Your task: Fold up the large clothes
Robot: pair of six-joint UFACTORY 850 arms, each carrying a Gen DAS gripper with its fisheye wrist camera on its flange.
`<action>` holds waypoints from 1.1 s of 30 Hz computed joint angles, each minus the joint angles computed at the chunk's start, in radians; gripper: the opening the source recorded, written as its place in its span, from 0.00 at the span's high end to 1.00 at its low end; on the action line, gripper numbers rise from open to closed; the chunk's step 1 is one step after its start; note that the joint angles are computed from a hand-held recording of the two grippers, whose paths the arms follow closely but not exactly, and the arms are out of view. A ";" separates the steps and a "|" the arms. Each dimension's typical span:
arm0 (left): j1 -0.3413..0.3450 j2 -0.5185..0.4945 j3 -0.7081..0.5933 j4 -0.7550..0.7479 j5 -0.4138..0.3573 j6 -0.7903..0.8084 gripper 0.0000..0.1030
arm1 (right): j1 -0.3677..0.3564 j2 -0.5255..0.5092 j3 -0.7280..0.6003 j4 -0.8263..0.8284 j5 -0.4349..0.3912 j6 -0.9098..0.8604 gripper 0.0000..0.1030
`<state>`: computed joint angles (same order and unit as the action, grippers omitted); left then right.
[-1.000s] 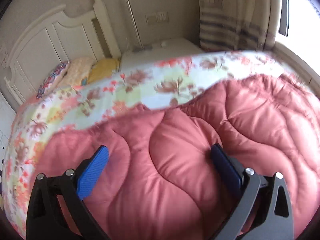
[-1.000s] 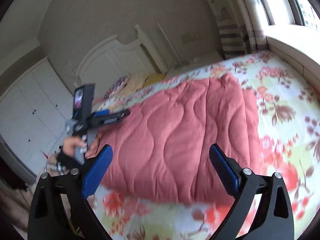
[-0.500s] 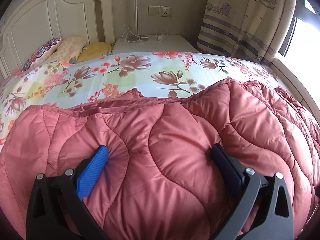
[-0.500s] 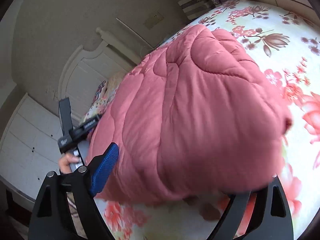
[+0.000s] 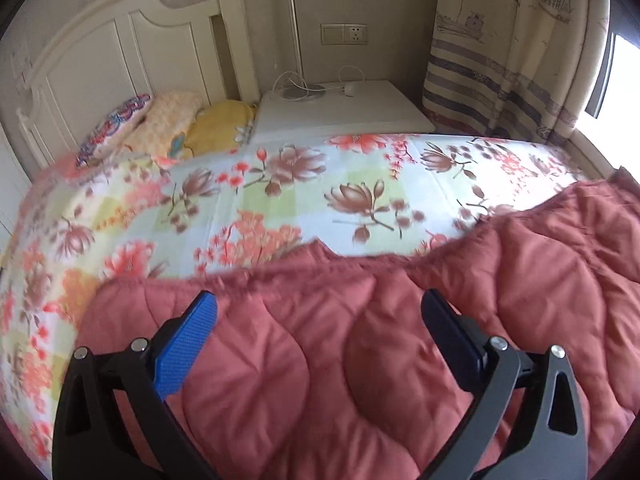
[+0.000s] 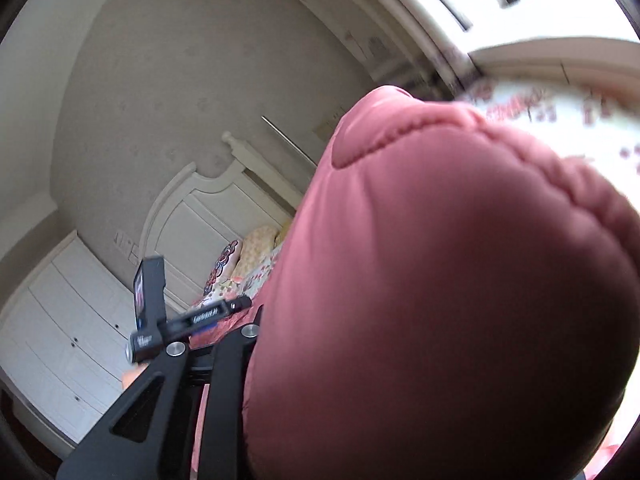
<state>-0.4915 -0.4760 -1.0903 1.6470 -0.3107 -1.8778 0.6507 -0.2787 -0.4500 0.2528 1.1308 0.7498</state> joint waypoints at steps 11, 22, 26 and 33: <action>-0.092 0.017 0.059 0.115 -0.204 -0.077 0.02 | 0.148 0.145 -0.044 0.360 -0.174 -0.565 0.66; -0.185 0.151 0.354 0.490 -0.201 -0.488 0.02 | 0.261 0.086 -0.195 0.618 -0.231 -0.918 0.66; -0.132 0.239 0.406 0.603 -0.106 -0.554 0.08 | 0.350 0.011 -0.303 0.824 -0.171 -1.226 0.65; 0.197 0.496 0.639 0.874 -0.146 -0.944 0.06 | 0.432 -0.106 -0.487 1.020 -0.098 -1.597 0.65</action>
